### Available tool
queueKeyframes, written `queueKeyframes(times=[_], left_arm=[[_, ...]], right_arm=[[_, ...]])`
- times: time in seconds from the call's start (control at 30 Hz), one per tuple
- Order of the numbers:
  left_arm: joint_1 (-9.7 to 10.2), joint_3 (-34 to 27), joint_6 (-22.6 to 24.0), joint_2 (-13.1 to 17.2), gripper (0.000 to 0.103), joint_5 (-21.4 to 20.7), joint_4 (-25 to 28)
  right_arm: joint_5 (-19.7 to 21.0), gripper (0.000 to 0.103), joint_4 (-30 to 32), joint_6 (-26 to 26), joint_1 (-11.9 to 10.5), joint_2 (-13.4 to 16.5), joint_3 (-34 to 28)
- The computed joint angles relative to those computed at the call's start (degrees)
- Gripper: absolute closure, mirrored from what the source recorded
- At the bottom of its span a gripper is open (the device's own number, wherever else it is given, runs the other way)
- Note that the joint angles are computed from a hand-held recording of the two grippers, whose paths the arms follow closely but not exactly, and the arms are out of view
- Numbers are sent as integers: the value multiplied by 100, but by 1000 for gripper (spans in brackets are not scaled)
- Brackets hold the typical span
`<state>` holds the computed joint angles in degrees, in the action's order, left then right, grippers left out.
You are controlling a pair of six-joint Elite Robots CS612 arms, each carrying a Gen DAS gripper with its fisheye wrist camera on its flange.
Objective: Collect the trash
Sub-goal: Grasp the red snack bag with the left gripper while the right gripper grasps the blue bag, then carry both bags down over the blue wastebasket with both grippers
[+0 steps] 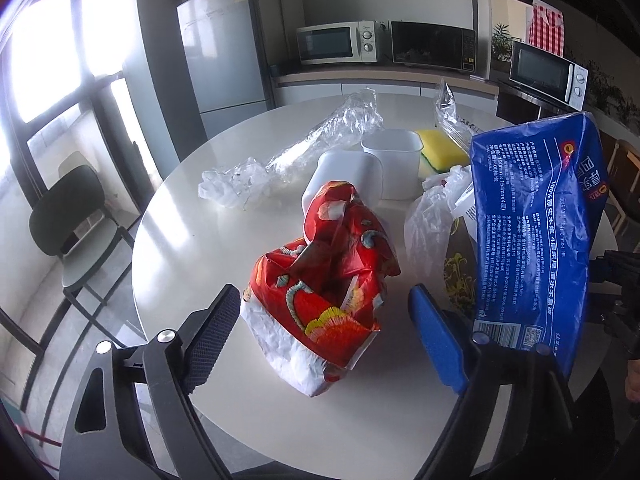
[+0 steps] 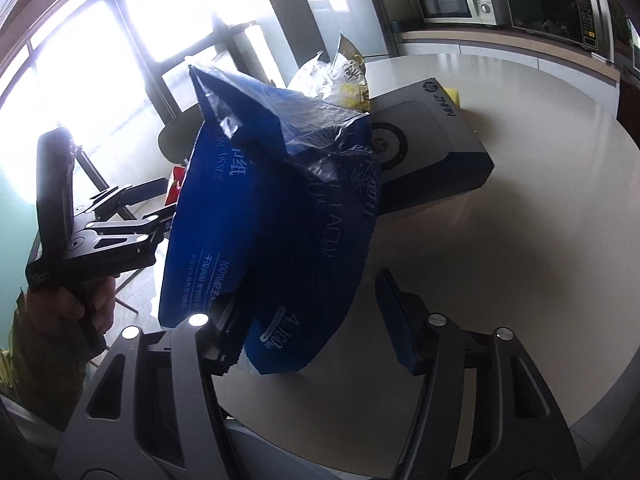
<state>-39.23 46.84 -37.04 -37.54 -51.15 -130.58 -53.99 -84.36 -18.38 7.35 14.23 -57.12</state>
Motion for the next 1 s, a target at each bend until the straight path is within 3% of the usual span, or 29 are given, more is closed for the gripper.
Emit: queueKeyframes(times=[0.07,0.13,0.2,0.3,0.43,0.7,1.0], left_arm=[[7,-35,18,23,36,-17,53],[-4,-27,26,25,50,26,68],[-25,89,-33,-27,64,91,-17],[-53,213,-95,-92,77,135,-104],[-104,467,-169,-234,83,197,-451],[-251,1031,-367,-600,84,423,-994],[-423,1659,-347,-992,85,184,-1763]], right_arm=[[105,68,117,-95,2,-7,-2],[135,89,169,-181,5,3,-41],[187,99,197,-265,7,33,-116],[209,102,95,-303,18,93,-239],[285,103,-81,-341,35,162,-427],[303,103,-283,-388,-23,348,-1039],[76,103,252,-445,-150,446,-1575]])
